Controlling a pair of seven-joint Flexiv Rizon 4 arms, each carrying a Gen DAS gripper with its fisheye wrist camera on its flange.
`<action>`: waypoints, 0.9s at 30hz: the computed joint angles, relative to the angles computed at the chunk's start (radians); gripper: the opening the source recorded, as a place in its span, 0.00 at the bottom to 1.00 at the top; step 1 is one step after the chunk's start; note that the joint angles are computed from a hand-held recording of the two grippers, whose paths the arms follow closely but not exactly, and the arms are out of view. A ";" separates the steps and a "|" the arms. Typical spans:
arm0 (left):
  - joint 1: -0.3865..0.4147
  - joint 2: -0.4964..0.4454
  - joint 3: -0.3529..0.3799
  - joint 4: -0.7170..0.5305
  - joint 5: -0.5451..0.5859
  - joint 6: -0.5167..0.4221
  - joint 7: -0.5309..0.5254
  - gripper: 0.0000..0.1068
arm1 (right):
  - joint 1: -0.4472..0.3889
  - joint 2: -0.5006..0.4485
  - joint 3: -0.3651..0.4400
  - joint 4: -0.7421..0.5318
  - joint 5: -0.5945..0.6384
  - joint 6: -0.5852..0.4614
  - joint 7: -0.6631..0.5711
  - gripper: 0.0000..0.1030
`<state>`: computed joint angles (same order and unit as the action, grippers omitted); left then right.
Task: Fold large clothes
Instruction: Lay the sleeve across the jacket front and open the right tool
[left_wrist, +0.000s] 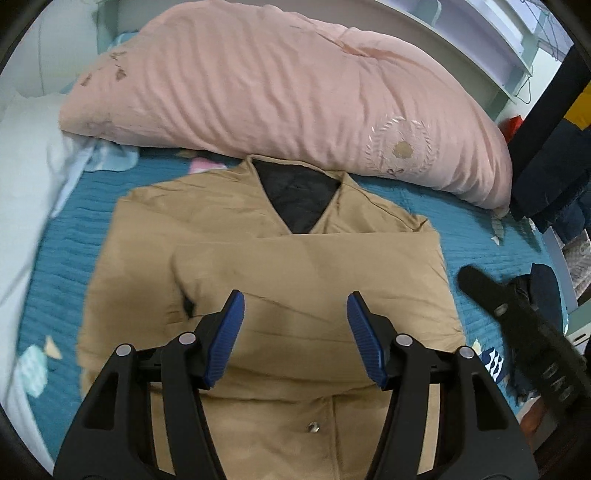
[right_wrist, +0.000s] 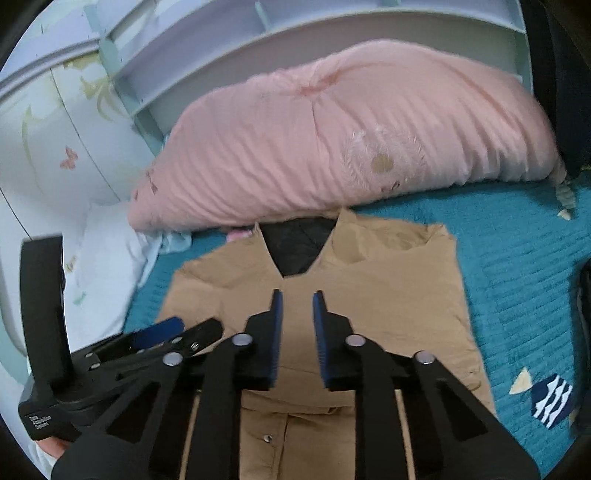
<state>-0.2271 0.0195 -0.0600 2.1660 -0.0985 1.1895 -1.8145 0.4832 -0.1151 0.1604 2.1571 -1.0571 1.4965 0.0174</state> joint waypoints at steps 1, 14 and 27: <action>-0.004 -0.014 -0.003 0.008 -0.026 0.021 0.023 0.43 | 0.002 -0.019 0.002 -0.002 0.008 0.005 -0.005 0.09; 0.019 -0.090 0.055 -0.026 0.262 -0.123 -0.159 0.02 | 0.033 -0.068 0.014 0.070 0.348 -0.200 -0.293 0.01; 0.025 -0.060 0.039 -0.041 0.246 -0.084 -0.159 0.04 | -0.066 0.036 0.005 0.137 0.349 -0.219 -0.212 0.04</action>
